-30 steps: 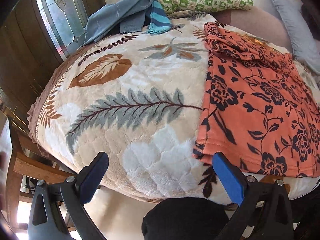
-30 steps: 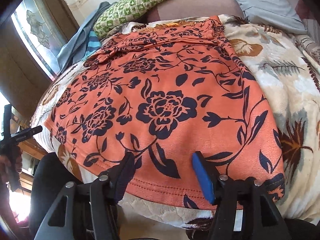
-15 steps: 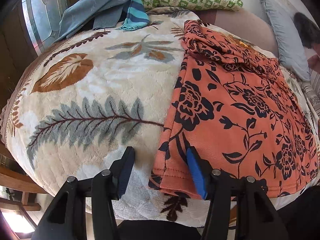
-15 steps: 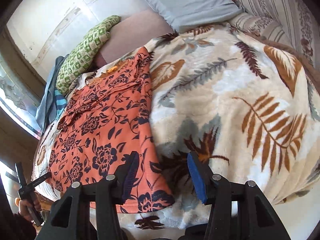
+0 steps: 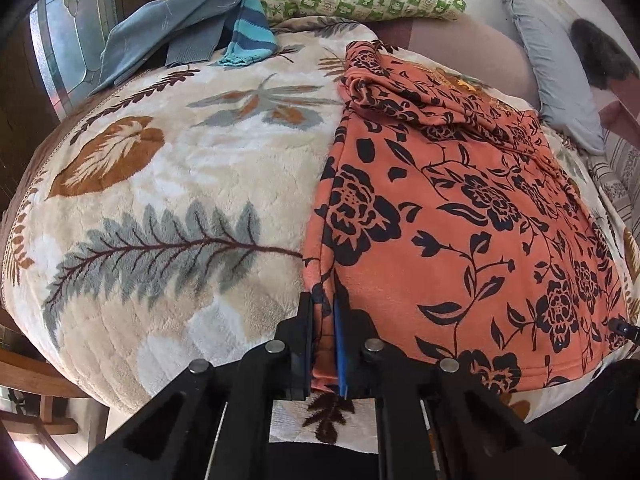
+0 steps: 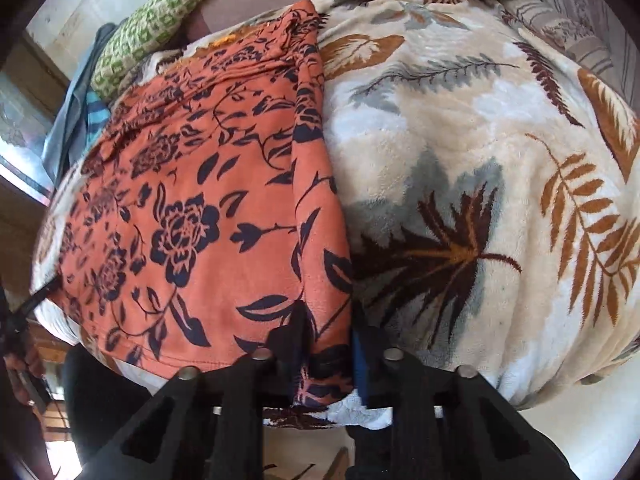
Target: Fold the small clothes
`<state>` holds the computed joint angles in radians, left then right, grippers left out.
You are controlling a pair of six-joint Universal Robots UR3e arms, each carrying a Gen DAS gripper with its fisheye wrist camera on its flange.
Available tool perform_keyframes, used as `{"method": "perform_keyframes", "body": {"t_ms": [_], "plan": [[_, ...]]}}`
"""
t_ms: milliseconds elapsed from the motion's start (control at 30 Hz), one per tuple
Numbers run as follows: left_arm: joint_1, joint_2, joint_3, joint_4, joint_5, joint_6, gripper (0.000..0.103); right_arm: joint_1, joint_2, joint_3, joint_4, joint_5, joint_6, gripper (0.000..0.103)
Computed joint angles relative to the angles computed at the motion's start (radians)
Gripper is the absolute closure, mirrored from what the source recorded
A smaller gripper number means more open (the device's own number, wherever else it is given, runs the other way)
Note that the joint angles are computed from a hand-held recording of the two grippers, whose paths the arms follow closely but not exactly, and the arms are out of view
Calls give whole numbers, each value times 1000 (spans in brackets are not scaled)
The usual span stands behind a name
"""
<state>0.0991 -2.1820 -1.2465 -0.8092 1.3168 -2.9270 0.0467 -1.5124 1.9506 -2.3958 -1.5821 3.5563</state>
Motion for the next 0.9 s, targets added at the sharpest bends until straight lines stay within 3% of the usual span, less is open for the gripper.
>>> {"method": "perform_keyframes", "body": {"t_ms": [133,300,400,467,533,567,700,800,900], "plan": [[7,39,-39,32,-17,18,96,39,-30,-10,15,-37,5,95],[47,108,-85,59,-74,56,95,-74,-185,92,-32,110,-3,96],[41,115,-88,63,-10,63,92,-117,-212,111,-34,161,14,96],[62,117,-100,58,-15,63,85,-107,-187,101,-33,163,19,96],[86,107,-82,0,-23,42,49,-88,-155,93,-44,151,27,95],[100,103,-75,-27,-30,28,43,-88,-147,97,-52,156,28,95],[136,124,-116,-10,-96,4,40,-119,-154,129,-91,199,23,95],[128,102,-74,-57,-138,7,26,-120,-152,136,-111,203,16,95],[89,54,-17,-106,-146,28,25,-113,-144,148,-135,200,19,95]]}}
